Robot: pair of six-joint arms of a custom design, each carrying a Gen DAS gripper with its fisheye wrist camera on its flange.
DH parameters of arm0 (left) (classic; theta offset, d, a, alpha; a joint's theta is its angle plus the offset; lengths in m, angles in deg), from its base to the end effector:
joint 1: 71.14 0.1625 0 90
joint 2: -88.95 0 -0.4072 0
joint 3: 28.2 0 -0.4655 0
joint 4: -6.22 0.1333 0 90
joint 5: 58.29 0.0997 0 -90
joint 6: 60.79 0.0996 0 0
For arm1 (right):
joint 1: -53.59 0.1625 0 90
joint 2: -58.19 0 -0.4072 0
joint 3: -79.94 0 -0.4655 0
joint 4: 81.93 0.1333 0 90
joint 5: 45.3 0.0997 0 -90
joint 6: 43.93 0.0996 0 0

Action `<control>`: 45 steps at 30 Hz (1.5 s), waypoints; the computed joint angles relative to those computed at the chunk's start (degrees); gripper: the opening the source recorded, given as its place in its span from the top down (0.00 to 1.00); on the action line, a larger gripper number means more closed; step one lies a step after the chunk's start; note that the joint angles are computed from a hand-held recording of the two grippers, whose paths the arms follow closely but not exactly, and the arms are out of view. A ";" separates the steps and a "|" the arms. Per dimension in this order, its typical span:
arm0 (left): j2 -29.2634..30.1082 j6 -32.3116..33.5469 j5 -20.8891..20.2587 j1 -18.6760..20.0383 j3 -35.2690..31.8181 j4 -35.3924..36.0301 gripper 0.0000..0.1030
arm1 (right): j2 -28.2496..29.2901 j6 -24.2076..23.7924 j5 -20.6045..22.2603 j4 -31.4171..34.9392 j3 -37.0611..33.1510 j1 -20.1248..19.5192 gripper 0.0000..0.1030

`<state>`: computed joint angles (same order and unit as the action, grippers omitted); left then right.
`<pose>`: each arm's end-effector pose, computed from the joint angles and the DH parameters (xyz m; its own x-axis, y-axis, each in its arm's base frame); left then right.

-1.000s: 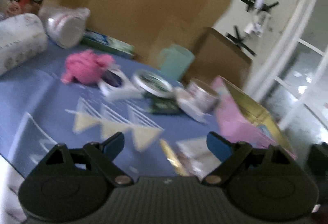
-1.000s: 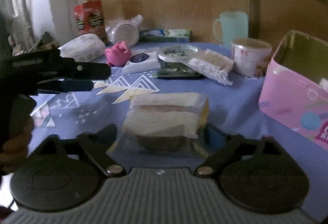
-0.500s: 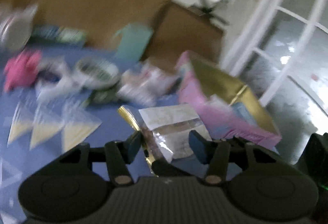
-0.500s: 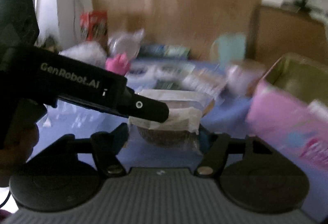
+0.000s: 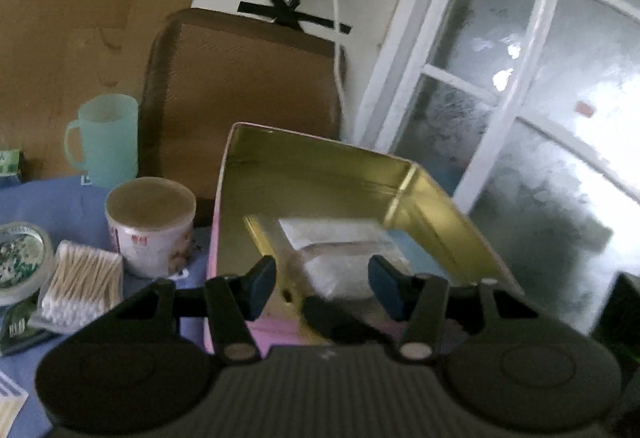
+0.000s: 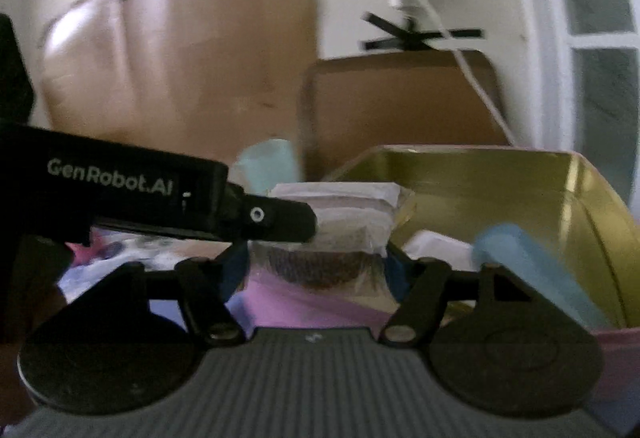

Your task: Organize soft objects

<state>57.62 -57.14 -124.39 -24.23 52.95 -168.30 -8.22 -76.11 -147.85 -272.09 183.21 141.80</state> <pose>-0.4074 -0.6897 0.0005 -0.7878 0.4934 -0.3687 0.6130 0.5701 -0.5469 0.0908 -0.6702 0.3018 -0.8281 -0.0492 0.5584 -0.5045 0.4997 -0.7041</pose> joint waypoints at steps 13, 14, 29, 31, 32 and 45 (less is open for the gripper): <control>-5.07 -2.56 15.03 -2.29 8.26 -4.65 0.26 | -2.68 2.27 0.94 -9.45 6.10 -0.05 0.13; -5.44 -2.71 16.55 -2.53 9.07 -4.87 0.26 | -2.92 2.53 0.79 -9.90 6.52 0.22 0.13; -9.30 -0.35 24.94 -3.35 18.86 -9.80 0.22 | -6.00 17.19 -1.64 -2.08 10.39 0.36 0.13; -8.95 0.33 25.61 -3.21 19.06 -10.65 0.22 | -5.98 18.22 -1.88 -0.12 10.28 0.30 0.13; -8.64 0.86 26.17 -3.16 19.17 -11.52 0.22 | -5.95 18.72 -1.94 0.48 10.25 0.30 0.13; -7.46 3.69 28.46 -1.47 19.92 -13.94 0.07 | -4.24 18.13 -3.95 -0.45 10.20 1.32 0.13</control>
<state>50.16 -53.45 -95.93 -25.70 72.87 -182.24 -12.46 -57.98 -151.81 -272.54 193.41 143.12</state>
